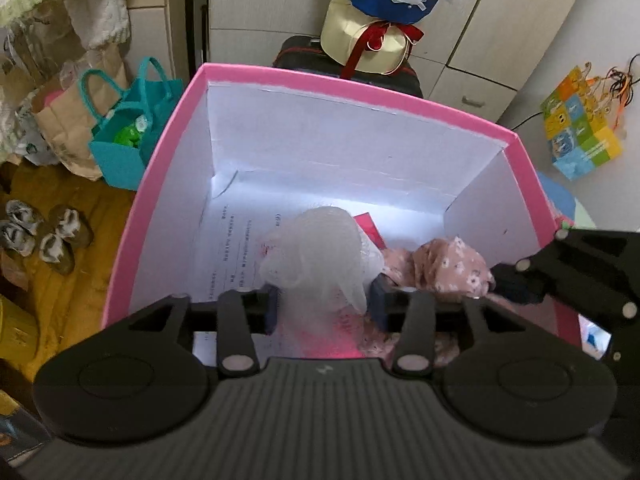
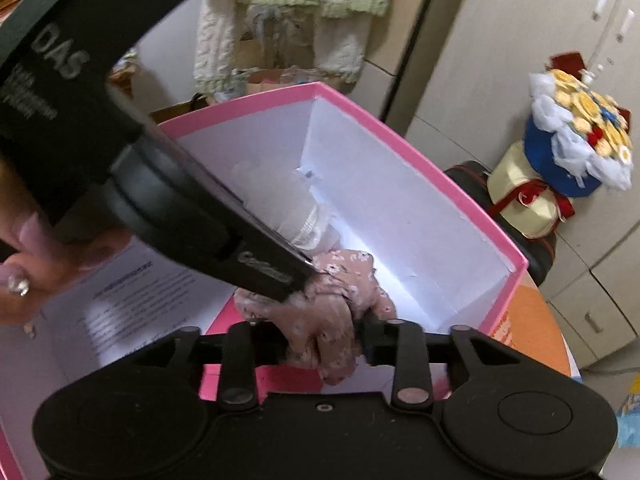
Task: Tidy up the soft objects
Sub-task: 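Lower both items into the box and open both grippers, then withdraw both grippers from the box toward the white plush dog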
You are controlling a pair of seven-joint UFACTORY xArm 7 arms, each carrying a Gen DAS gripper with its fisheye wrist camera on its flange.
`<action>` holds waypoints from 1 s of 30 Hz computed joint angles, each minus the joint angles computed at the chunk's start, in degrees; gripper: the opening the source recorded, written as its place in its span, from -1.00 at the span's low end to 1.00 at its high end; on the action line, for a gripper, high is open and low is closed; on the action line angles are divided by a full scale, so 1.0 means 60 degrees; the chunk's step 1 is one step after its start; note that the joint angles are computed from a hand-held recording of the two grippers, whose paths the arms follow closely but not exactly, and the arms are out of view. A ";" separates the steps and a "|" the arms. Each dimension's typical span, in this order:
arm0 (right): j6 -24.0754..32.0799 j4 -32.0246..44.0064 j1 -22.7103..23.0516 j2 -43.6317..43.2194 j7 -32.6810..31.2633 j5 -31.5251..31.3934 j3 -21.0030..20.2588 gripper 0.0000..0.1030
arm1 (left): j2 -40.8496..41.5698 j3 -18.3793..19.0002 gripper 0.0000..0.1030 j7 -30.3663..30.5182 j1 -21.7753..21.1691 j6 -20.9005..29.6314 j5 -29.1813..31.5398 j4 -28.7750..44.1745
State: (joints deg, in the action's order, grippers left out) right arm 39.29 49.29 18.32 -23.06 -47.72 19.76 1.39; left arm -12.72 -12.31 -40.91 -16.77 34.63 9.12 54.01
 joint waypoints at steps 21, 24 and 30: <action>0.2148 -0.0623 -0.0127 -0.3015 -0.0518 0.2167 -0.1520 0.38 | -0.3858 -0.1014 0.33 0.0855 -0.0025 0.0608 0.0823 -0.1055; 0.2392 -0.0806 -0.0273 -0.3646 -0.0337 0.2007 -0.1540 0.39 | -0.4478 -0.1069 0.38 0.1165 -0.0224 0.0937 0.0506 -0.1101; 0.3201 -0.0978 -0.0406 -0.4984 -0.0061 0.1613 -0.1795 0.42 | -0.5396 -0.1294 0.39 0.1603 -0.0581 0.1530 -0.0121 -0.1105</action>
